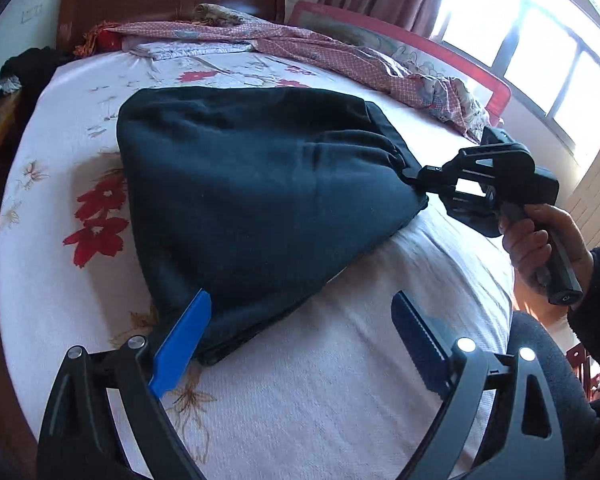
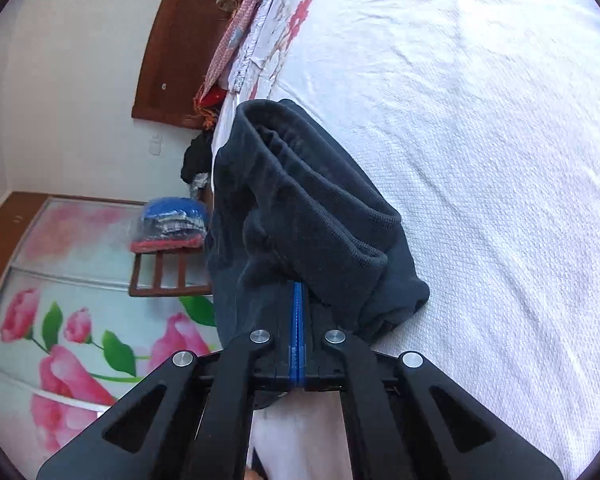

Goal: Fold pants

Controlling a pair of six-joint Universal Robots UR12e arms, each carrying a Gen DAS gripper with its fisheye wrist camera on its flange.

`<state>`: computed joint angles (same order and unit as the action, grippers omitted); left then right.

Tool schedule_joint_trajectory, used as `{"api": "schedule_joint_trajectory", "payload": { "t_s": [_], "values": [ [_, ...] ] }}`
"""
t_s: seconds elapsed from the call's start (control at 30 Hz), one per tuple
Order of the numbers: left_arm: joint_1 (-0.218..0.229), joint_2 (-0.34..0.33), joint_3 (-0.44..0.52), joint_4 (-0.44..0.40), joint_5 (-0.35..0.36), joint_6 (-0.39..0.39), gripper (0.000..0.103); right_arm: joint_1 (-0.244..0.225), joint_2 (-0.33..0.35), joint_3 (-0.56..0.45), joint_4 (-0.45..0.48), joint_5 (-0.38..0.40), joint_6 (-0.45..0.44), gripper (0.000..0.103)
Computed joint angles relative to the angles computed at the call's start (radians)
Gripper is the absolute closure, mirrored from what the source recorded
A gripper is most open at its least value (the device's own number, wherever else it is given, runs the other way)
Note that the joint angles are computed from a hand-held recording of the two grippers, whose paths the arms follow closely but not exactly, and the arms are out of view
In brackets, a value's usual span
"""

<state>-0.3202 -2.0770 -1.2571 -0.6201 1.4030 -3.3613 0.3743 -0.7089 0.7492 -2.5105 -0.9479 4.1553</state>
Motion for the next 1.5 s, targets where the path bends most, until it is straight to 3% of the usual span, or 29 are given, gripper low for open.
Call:
{"api": "schedule_joint_trajectory", "payload": {
  "t_s": [0.03, 0.17, 0.2, 0.23, 0.27, 0.33, 0.37, 0.4, 0.47, 0.57, 0.6, 0.7, 0.73, 0.8, 0.83, 0.9, 1.0, 1.1, 1.13, 1.2, 1.23, 1.3, 1.33, 1.4, 1.47, 1.5],
  "values": [
    [0.001, 0.005, 0.001, -0.001, -0.005, -0.017, 0.011, 0.0, 0.001, -0.013, 0.012, 0.004, 0.008, 0.101],
    [0.01, 0.051, -0.066, 0.054, -0.007, -0.097, 0.011, 0.004, 0.029, -0.085, -0.045, 0.018, -0.023, 0.101],
    [0.014, 0.063, -0.08, 0.055, -0.019, -0.128, 0.011, 0.003, 0.044, -0.107, -0.044, 0.014, -0.013, 0.086],
    [0.02, 0.062, -0.08, 0.057, -0.026, -0.15, 0.011, -0.001, 0.047, -0.102, -0.035, 0.008, 0.008, 0.055],
    [0.02, 0.07, -0.085, 0.054, -0.022, -0.169, 0.011, -0.007, 0.052, -0.082, -0.067, 0.026, 0.067, 0.054],
    [0.017, 0.091, -0.098, 0.033, 0.019, -0.193, 0.011, -0.025, 0.027, 0.021, -0.225, 0.061, 0.239, 0.064],
    [0.018, 0.107, -0.115, 0.03, 0.043, -0.21, 0.01, -0.028, 0.002, 0.074, -0.266, 0.042, 0.274, 0.066],
    [0.019, 0.122, -0.133, 0.031, 0.064, -0.235, 0.006, -0.031, -0.028, 0.123, -0.284, 0.018, 0.294, 0.067],
    [0.018, 0.15, -0.164, 0.026, 0.116, -0.319, 0.004, -0.031, -0.106, 0.221, -0.226, -0.065, 0.25, 0.06],
    [0.024, 0.175, -0.186, -0.031, 0.137, -0.449, 0.004, -0.03, -0.169, 0.305, -0.262, -0.05, 0.224, 0.06],
    [0.022, 0.178, -0.182, -0.064, 0.142, -0.489, 0.004, -0.023, -0.189, 0.313, -0.226, -0.06, 0.177, 0.06],
    [0.012, 0.161, -0.123, -0.212, 0.148, -0.588, 0.002, 0.024, -0.223, 0.259, 0.046, -0.18, -0.081, 0.041],
    [0.01, 0.145, -0.083, -0.285, 0.136, -0.607, 0.002, 0.041, -0.223, 0.234, 0.115, -0.202, -0.16, 0.041],
    [0.007, 0.112, -0.007, -0.402, 0.099, -0.589, 0.002, 0.074, -0.209, 0.166, 0.26, -0.249, -0.293, 0.041],
    [0.0, 0.092, 0.042, -0.474, 0.12, -0.578, 0.002, 0.093, -0.2, 0.13, 0.32, -0.3, -0.341, 0.037],
    [-0.017, 0.072, 0.101, -0.555, 0.178, -0.579, 0.002, 0.134, -0.185, 0.081, 0.385, -0.418, -0.437, 0.027],
    [-0.046, 0.055, 0.153, -0.614, 0.313, -0.573, 0.002, 0.197, -0.191, 0.099, 0.351, -0.663, -0.521, 0.026],
    [-0.084, 0.086, 0.078, -0.518, 0.48, -0.604, 0.002, 0.233, -0.213, 0.172, 0.264, -0.803, -0.539, 0.024],
    [-0.1, 0.102, 0.038, -0.481, 0.542, -0.624, 0.002, 0.241, -0.215, 0.19, 0.246, -0.832, -0.549, 0.017],
    [-0.132, 0.137, -0.071, -0.331, 0.647, -0.625, 0.002, 0.249, -0.214, 0.206, 0.224, -0.867, -0.576, 0.016],
    [-0.139, 0.15, -0.107, -0.275, 0.654, -0.613, 0.002, 0.251, -0.218, 0.222, 0.184, -0.882, -0.593, 0.016],
    [-0.121, 0.162, -0.128, -0.251, 0.592, -0.645, 0.002, 0.265, -0.214, 0.231, 0.101, -0.955, -0.627, 0.016],
    [-0.119, 0.166, -0.137, -0.22, 0.607, -0.661, 0.002, 0.265, -0.204, 0.207, 0.113, -0.969, -0.632, 0.014],
    [-0.139, 0.161, -0.152, -0.129, 0.726, -0.636, 0.002, 0.255, -0.165, 0.103, 0.192, -0.928, -0.653, 0.014],
    [-0.147, 0.148, -0.127, -0.13, 0.743, -0.582, 0.002, 0.258, -0.151, 0.073, 0.181, -0.97, -0.646, 0.014],
    [-0.15, 0.14, -0.111, -0.149, 0.747, -0.549, 0.002, 0.256, -0.158, 0.094, 0.152, -0.956, -0.638, 0.014]
  ]
}}
